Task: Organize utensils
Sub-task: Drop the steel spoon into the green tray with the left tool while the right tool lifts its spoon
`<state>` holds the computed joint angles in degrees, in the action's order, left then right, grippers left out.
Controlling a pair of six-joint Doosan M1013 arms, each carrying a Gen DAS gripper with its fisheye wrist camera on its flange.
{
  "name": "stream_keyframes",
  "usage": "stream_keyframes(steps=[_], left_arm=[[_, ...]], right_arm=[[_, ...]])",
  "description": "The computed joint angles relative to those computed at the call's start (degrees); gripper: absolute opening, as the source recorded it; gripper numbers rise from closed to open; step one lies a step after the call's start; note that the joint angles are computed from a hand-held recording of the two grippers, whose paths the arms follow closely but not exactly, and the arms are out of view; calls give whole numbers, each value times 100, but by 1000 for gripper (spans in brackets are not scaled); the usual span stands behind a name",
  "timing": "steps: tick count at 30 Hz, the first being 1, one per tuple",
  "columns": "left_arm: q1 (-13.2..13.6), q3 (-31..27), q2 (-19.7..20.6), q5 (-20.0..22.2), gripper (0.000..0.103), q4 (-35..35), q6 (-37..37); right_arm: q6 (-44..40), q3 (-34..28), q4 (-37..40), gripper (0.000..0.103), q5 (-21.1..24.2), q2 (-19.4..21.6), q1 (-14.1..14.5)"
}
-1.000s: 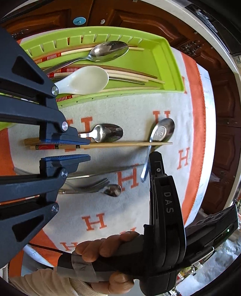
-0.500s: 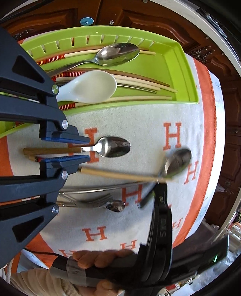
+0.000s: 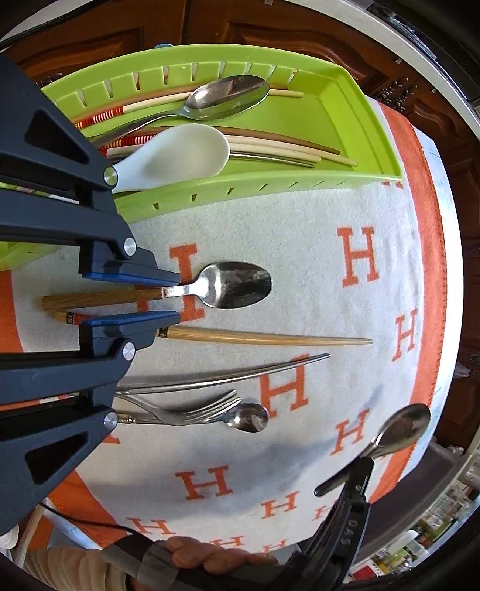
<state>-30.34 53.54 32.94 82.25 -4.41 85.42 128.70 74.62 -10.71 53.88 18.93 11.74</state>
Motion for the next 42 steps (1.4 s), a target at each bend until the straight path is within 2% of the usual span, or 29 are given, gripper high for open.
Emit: stream_keyframes(steps=[8,9,10,16,24,33,42], left_arm=[[-166,25,14,-49,12,387,-103],[-176,47,1,-99,11,419,-146],[-184,93,-26,-194,4,446,-218],[-125,460,-264,-654,4,250,-547],[-33,676,-604,-951,4,36,-650],[196,965,-1138,-1384,4,223,-770],[517,1301,-1133,-1383,4,249,-954]], right_arm=[[67,416,227,1,-292,-299,-17],[67,459,271,1,-322,-325,-5],[66,515,332,1,-355,-365,0],[-45,850,871,1,-585,-625,-11],[-158,1080,1216,1,-710,-917,72],[-587,845,1646,1,-566,-931,435],[-620,115,1651,1,-74,-505,978]])
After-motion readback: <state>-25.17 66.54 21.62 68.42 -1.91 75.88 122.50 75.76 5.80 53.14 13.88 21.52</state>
